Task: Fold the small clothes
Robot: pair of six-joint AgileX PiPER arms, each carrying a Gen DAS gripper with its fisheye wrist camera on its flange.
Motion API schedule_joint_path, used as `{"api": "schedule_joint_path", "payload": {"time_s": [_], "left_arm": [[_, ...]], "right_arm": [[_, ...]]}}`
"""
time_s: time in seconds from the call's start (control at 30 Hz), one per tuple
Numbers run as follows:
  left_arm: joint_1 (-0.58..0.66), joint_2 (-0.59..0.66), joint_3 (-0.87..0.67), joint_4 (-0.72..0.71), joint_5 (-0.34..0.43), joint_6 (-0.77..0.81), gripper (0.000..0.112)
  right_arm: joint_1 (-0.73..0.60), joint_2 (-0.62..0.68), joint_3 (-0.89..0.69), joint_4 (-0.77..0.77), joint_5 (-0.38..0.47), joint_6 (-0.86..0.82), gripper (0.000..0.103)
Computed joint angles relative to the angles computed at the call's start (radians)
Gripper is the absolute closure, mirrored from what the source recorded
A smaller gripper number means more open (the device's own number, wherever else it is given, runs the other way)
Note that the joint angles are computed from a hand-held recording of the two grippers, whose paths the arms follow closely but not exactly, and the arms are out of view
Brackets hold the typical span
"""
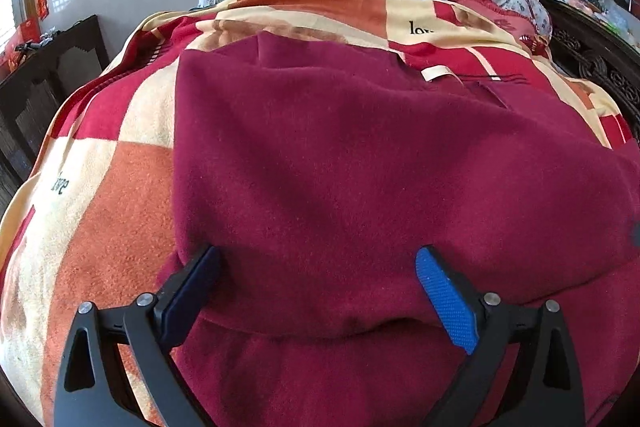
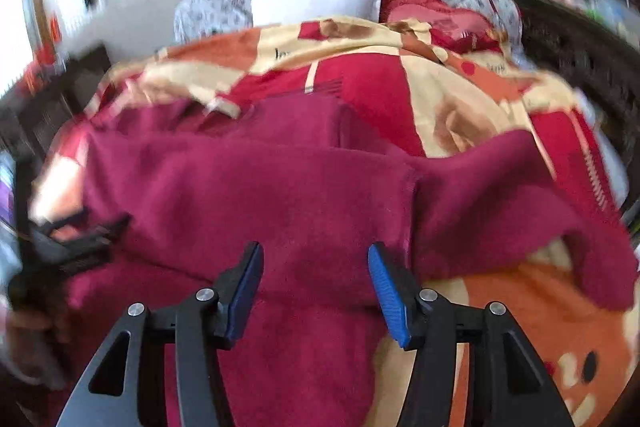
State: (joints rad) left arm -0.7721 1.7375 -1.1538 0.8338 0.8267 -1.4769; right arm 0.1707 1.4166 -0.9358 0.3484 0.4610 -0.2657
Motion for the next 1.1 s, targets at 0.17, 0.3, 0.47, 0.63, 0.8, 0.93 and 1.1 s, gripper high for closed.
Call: {"api": "schedule_joint_path", "payload": {"time_s": [0.17, 0.3, 0.47, 0.63, 0.8, 0.93, 1.1], "left_arm": [[0.024, -0.020, 0.042, 0.000, -0.076, -0.014, 0.009], [0.027, -0.022, 0.049, 0.007, -0.088, -0.022, 0.009], [0.023, -0.023, 0.053, 0.013, -0.087, -0.029, 0.009], [0.024, -0.025, 0.054, 0.012, -0.090, -0.029, 0.009], [0.038, -0.058, 0.087, 0.020, -0.139, -0.040, 0.009], [0.072, -0.192, 0.184, 0.088, -0.225, -0.100, 0.009], [0.058, -0.298, 0.246, 0.258, -0.128, -0.244, 0.009]], "right_arm": [[-0.407, -0.060, 0.079, 0.500, 0.128, -0.361, 0.016], [-0.706, 0.075, 0.051, 0.756, 0.329, -0.497, 0.016], [-0.842, 0.298, -0.001, 1.027, 0.449, -0.544, 0.013], [-0.869, 0.402, -0.015, 1.300, 0.410, -0.620, 0.020], [-0.835, 0.299, -0.160, 1.020, 0.242, -0.540, 0.096], [-0.818, 0.120, -0.153, 0.986, 0.343, -0.615, 0.096], [-0.505, -0.082, -0.187, 0.832, 0.342, -0.576, 0.096]]}}
